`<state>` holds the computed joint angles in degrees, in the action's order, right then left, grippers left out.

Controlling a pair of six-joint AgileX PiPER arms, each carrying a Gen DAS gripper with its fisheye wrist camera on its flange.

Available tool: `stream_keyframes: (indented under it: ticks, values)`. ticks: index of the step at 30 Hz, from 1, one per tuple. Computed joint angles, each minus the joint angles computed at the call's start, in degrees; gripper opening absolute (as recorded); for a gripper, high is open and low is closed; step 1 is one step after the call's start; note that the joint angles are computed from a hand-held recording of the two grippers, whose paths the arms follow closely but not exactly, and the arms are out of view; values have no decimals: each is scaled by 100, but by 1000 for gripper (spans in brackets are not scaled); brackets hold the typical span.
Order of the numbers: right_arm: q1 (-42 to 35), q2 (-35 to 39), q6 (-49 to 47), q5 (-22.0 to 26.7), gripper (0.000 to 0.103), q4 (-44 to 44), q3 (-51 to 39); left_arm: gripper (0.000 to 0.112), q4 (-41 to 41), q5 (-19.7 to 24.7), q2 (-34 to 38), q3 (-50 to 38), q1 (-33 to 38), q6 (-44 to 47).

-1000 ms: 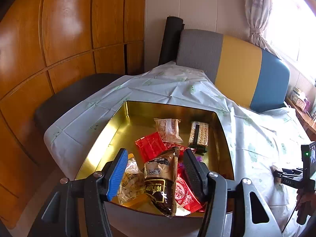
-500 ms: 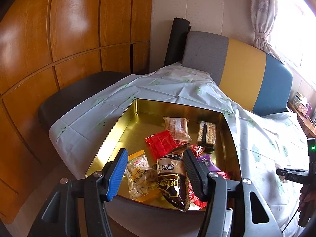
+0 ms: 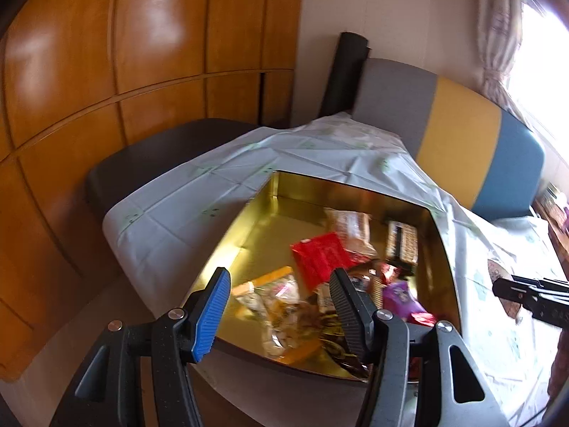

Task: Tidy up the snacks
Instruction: 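Carry the white wrapped bar into the gold tin and open the right tool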

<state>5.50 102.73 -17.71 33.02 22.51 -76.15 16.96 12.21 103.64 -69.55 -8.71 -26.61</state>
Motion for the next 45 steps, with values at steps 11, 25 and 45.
stream_keyframes:
  ticks: [11,25,45]
  values:
    - [1125,2086,1608,968,35,-1373,-2448,59,-79,-11,109,15,188,73]
    - [1018,1441,743,364,39,-568,-1333,59,9,-68,206,46,82,71]
    - [1185,1169,1148,-296,27,-961,-731,60,1218,-10,5,188,-167,-1082]
